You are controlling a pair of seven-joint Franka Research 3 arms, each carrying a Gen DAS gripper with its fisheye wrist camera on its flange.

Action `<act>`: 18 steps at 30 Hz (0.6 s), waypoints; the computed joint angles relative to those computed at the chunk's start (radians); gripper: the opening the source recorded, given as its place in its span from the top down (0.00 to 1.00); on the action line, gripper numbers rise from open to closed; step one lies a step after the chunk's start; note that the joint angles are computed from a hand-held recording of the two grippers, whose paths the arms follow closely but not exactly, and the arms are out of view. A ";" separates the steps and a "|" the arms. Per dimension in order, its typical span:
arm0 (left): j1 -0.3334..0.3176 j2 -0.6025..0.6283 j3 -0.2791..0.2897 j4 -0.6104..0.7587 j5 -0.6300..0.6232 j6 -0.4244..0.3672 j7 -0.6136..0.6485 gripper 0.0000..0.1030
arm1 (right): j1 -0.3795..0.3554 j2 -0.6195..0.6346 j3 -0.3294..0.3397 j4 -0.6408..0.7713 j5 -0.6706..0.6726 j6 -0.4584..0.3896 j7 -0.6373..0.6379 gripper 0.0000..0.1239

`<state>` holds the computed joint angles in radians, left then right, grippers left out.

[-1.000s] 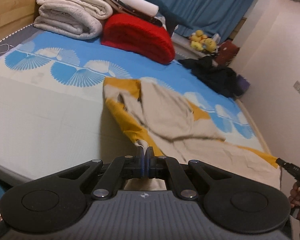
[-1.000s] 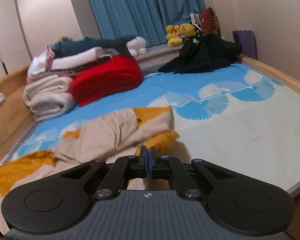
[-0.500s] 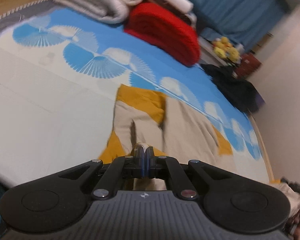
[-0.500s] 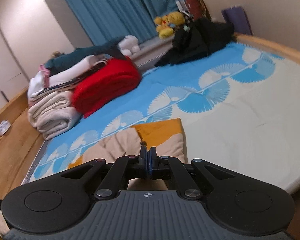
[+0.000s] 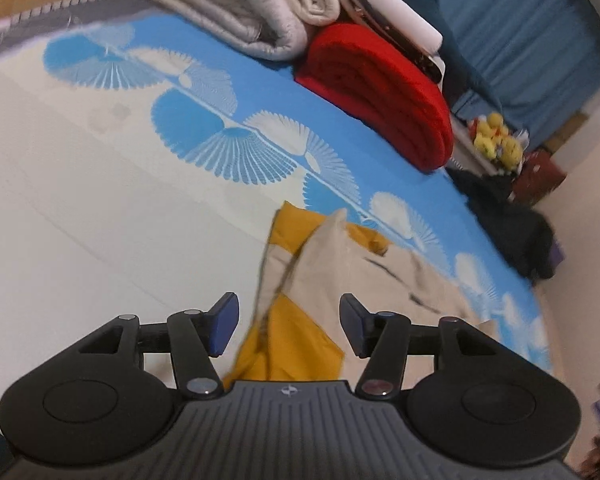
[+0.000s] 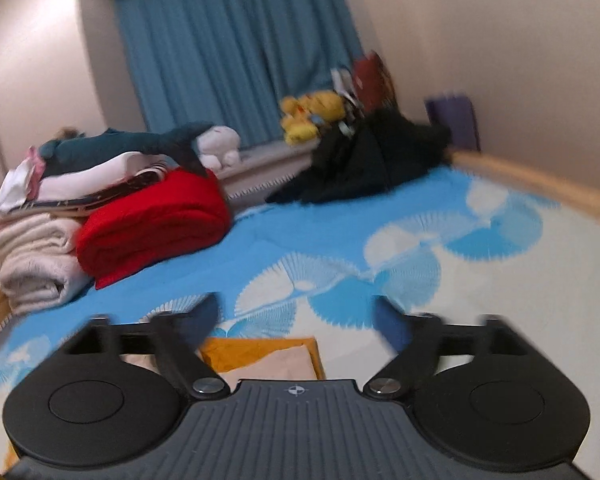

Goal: Fold large clothes

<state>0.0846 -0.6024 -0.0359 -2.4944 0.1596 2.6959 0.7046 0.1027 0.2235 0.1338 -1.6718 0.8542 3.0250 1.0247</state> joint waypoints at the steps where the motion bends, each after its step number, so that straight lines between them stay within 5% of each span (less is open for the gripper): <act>1: 0.011 -0.002 -0.016 -0.003 0.015 -0.005 -0.010 0.38 | 0.003 -0.005 0.000 -0.009 -0.010 0.011 -0.012 0.18; 5: 0.040 -0.006 -0.071 -0.011 0.093 -0.002 -0.036 0.30 | 0.034 -0.040 -0.027 -0.077 -0.095 0.037 0.006 0.18; 10: 0.105 0.043 -0.196 0.024 0.347 0.000 -0.038 0.20 | 0.025 -0.056 -0.011 -0.113 -0.127 0.007 -0.058 0.18; 13: 0.121 0.097 -0.248 0.064 0.490 -0.020 -0.052 0.20 | 0.068 -0.038 -0.070 -0.103 -0.266 -0.049 0.050 0.18; 18: 0.084 0.206 -0.225 0.141 0.561 -0.041 -0.103 0.20 | 0.117 0.030 -0.142 -0.029 -0.484 -0.163 0.275 0.18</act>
